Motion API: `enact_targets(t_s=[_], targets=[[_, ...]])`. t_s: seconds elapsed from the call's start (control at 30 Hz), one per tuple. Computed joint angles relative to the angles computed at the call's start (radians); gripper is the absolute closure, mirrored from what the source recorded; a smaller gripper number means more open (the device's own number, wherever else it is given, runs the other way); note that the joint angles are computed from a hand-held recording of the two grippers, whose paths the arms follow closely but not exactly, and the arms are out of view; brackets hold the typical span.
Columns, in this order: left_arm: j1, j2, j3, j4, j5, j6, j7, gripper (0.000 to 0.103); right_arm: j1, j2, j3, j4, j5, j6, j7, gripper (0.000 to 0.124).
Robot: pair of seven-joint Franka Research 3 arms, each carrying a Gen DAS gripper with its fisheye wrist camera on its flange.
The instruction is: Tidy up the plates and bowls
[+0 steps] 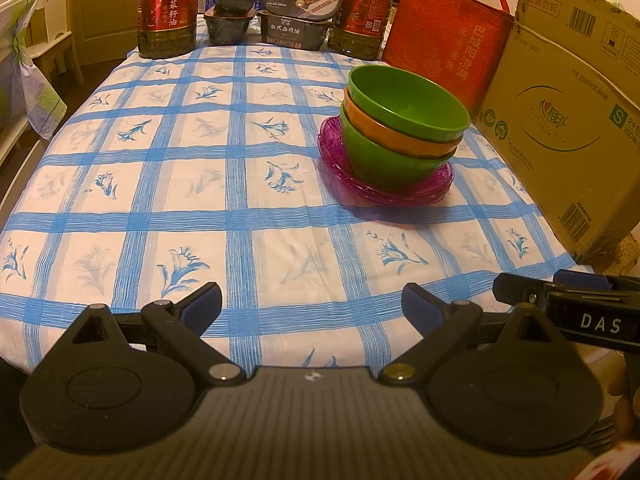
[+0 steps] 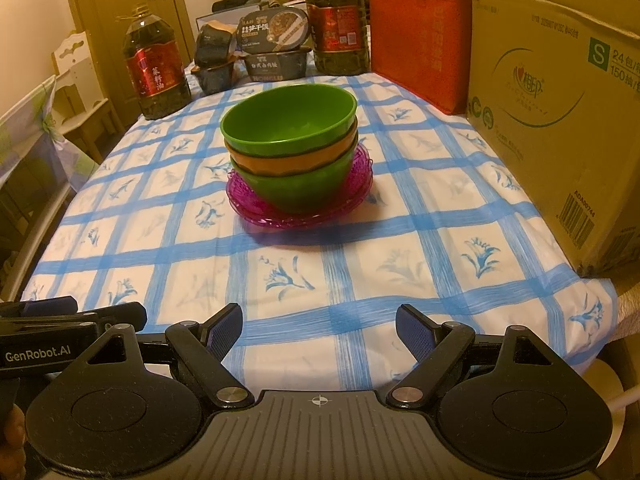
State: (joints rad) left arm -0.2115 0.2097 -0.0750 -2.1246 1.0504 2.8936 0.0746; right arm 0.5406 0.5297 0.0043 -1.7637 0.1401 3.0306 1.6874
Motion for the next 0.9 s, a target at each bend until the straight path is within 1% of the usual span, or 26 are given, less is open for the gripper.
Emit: enact_targets(t_s=[0.73,0.9], targets=[[-0.002,0.001,0.000,0.002,-0.002,-0.004,-0.001,0.007,-0.003,-0.001,0.002,-0.002,0.005,-0.002,-0.005,0.040],[-0.008,-0.003,0.007,0.002,0.039,-0.008,-0.049,0.008,-0.001,-0.001,0.001,-0.003,0.005,0.000,-0.005,0.040]])
